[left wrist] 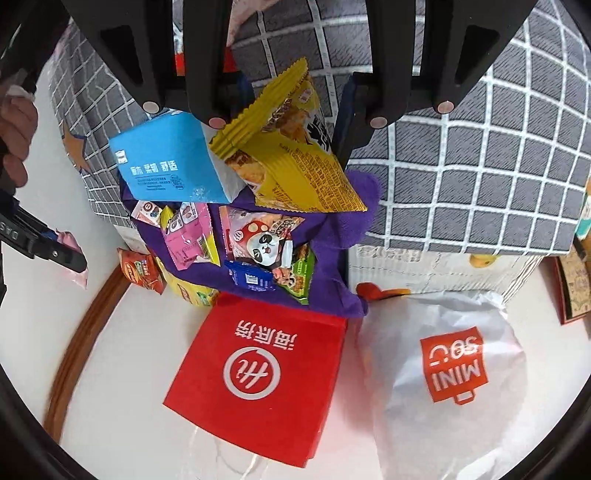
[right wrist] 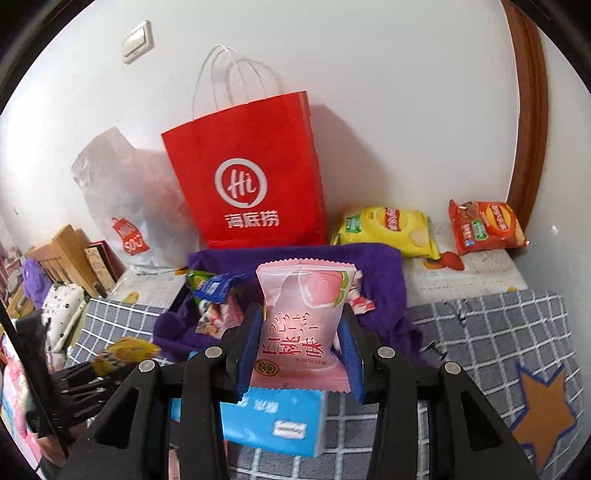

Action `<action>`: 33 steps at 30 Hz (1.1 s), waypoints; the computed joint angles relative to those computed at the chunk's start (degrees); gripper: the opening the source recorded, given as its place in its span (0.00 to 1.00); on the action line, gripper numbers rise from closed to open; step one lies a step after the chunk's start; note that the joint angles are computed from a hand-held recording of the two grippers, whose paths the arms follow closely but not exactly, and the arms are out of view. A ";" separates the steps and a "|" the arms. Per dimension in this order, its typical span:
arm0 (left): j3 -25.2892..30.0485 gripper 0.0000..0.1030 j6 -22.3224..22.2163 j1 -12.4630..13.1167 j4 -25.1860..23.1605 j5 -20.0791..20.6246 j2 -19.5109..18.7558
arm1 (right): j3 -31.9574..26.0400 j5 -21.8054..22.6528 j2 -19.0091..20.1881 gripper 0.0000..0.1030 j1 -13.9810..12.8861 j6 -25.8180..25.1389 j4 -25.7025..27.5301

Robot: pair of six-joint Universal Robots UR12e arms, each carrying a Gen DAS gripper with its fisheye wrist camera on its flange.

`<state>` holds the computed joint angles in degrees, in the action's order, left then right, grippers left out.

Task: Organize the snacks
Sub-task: 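Lift the peach packet with the right tool while the left lifts the yellow packet toward the towel, then lower the peach packet onto the towel with the right tool while the left lowers the yellow packet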

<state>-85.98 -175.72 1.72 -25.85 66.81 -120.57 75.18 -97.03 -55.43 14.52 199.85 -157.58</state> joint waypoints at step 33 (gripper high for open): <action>30.60 0.33 -2.21 -4.53 -20.60 1.23 -15.02 | -16.32 6.72 9.55 0.40 -4.89 -9.18 21.53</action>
<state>-55.38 -177.92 -2.81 -46.45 68.05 -135.59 58.87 -90.31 -45.88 9.63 190.67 -136.05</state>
